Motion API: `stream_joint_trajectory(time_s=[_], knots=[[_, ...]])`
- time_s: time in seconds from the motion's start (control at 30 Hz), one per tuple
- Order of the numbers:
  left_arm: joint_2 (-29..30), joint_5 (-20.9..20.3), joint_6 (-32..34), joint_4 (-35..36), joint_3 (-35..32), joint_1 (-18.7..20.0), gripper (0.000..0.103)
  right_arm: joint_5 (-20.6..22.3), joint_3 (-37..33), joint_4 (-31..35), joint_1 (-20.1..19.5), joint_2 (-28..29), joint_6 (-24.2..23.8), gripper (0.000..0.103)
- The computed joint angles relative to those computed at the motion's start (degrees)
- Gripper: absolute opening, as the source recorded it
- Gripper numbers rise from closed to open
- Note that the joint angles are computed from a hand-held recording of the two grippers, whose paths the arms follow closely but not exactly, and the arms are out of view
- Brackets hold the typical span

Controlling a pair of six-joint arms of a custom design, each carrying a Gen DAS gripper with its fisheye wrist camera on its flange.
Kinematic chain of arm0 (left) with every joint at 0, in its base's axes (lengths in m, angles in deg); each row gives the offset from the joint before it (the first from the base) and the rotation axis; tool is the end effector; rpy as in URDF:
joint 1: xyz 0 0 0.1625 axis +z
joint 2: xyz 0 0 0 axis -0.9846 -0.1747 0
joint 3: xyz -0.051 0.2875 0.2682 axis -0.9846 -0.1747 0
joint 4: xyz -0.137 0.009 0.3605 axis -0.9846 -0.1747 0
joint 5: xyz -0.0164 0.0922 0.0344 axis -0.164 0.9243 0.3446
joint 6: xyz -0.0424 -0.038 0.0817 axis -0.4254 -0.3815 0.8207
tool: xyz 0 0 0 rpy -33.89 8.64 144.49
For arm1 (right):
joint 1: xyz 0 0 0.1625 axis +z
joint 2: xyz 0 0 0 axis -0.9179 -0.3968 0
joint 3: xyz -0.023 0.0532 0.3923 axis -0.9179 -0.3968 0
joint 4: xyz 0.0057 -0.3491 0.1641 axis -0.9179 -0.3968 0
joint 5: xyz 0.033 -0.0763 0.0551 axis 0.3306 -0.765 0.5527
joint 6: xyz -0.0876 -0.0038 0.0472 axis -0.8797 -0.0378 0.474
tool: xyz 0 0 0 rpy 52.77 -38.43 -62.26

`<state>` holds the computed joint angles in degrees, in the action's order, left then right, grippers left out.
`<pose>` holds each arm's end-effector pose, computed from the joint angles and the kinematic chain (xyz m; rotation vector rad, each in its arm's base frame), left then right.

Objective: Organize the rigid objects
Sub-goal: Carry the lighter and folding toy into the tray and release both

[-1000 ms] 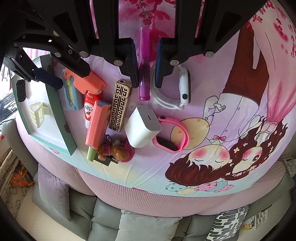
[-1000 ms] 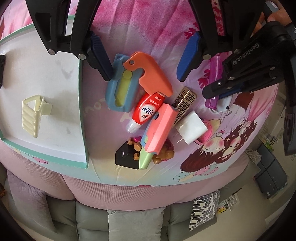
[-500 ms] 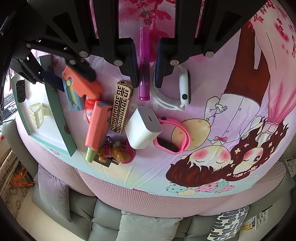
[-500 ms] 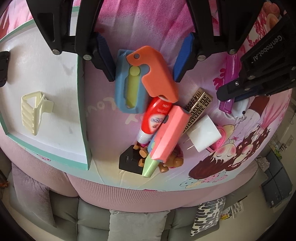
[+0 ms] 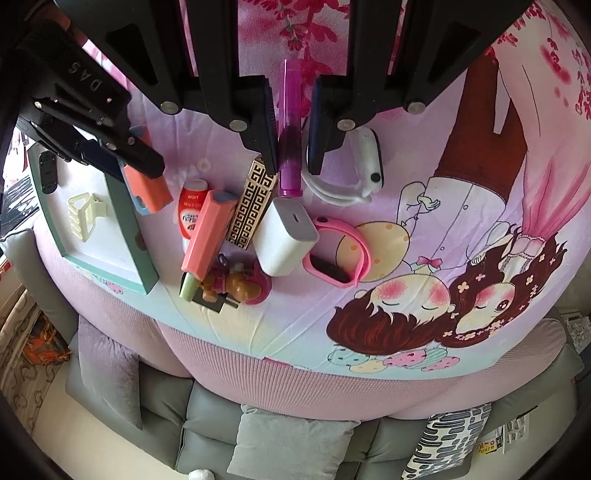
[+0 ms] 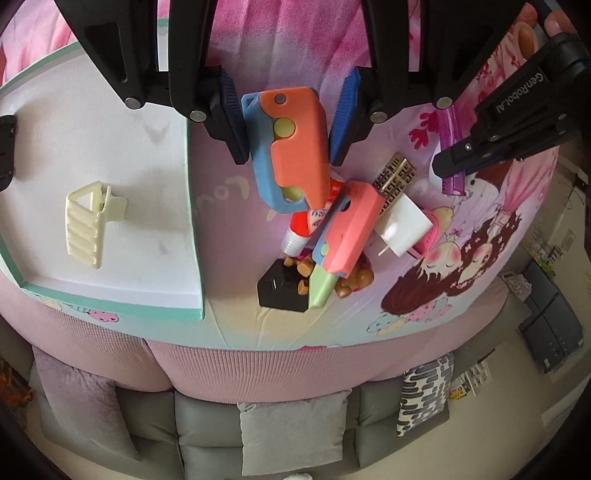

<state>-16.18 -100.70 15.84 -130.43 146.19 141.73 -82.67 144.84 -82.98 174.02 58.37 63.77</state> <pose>-0.0875 -0.6072 0.2200 -0.0690 2.3601 -0.8536 0.3003 -0.6656 0.0056 0.6978 -2.5050 0.5890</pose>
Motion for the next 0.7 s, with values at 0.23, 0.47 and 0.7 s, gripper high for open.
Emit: stream_joint_trajectory(time_s=[0.23,0.47,0.7], knots=[[-1.2,0.3,5.7,-8.6,2.3,-2.8,0.011,2.1,2.6,-5.9,0.7,-2.2,-1.0,0.047],[-0.6,1.1,5.2,-7.0,1.5,-3.0,0.011,2.4,2.8,-5.8,0.3,-2.6,-0.2,0.047],[-1.2,2.1,6.3,-9.9,2.5,-4.1,0.011,3.7,4.3,-7.8,0.1,-3.9,-0.3,0.047]])
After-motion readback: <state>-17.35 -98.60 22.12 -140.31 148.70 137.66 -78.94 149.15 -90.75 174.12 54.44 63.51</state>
